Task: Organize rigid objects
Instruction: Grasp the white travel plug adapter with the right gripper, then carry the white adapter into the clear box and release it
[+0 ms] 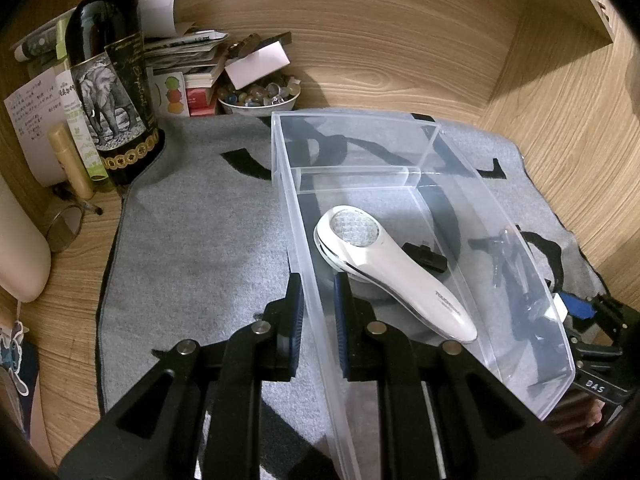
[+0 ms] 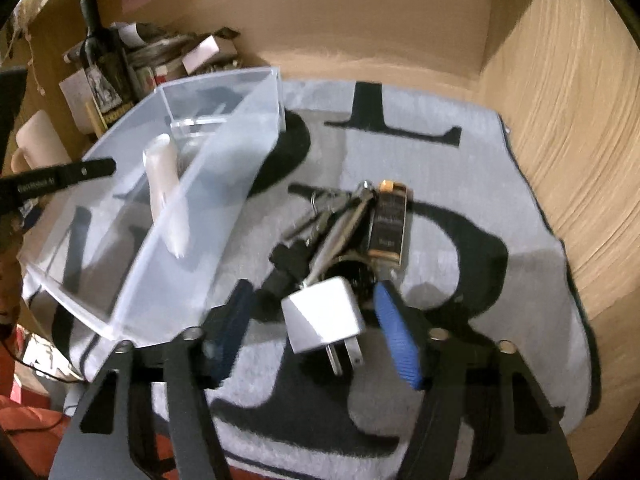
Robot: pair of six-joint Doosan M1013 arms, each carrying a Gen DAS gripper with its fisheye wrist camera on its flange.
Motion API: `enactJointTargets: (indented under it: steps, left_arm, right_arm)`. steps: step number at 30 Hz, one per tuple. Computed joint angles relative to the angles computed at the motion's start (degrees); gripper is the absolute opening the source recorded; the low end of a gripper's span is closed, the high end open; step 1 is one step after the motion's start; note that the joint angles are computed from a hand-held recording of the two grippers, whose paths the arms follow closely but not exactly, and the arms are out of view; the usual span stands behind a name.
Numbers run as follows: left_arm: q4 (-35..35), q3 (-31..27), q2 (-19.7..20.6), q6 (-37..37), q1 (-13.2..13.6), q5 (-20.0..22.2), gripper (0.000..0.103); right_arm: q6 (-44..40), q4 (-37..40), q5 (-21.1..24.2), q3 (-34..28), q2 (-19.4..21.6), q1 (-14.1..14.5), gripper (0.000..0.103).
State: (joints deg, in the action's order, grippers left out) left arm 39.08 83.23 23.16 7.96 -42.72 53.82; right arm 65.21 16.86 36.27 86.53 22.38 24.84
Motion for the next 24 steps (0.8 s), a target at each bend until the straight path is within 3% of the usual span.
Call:
enactJointTargets:
  steps: [8,18,24]
  left_arm:
    - [-0.03,-0.03,0.02,0.01,0.00,-0.07,0.014]
    - [-0.06,-0.06,0.04,-0.06,0.00,-0.07,0.014]
    - [-0.10,-0.11,0.08,-0.06,-0.01,-0.12,0.014]
  right_arm:
    - [0.16,0.30,-1.15,0.35,-0.19,-0.27,0.036]
    - [0.04,2.52,-4.69,0.12,-1.29,-0.64,0.035]
    - [-4.66,5.90,-6.82,-0.87,-1.67,-0.22,0.035]
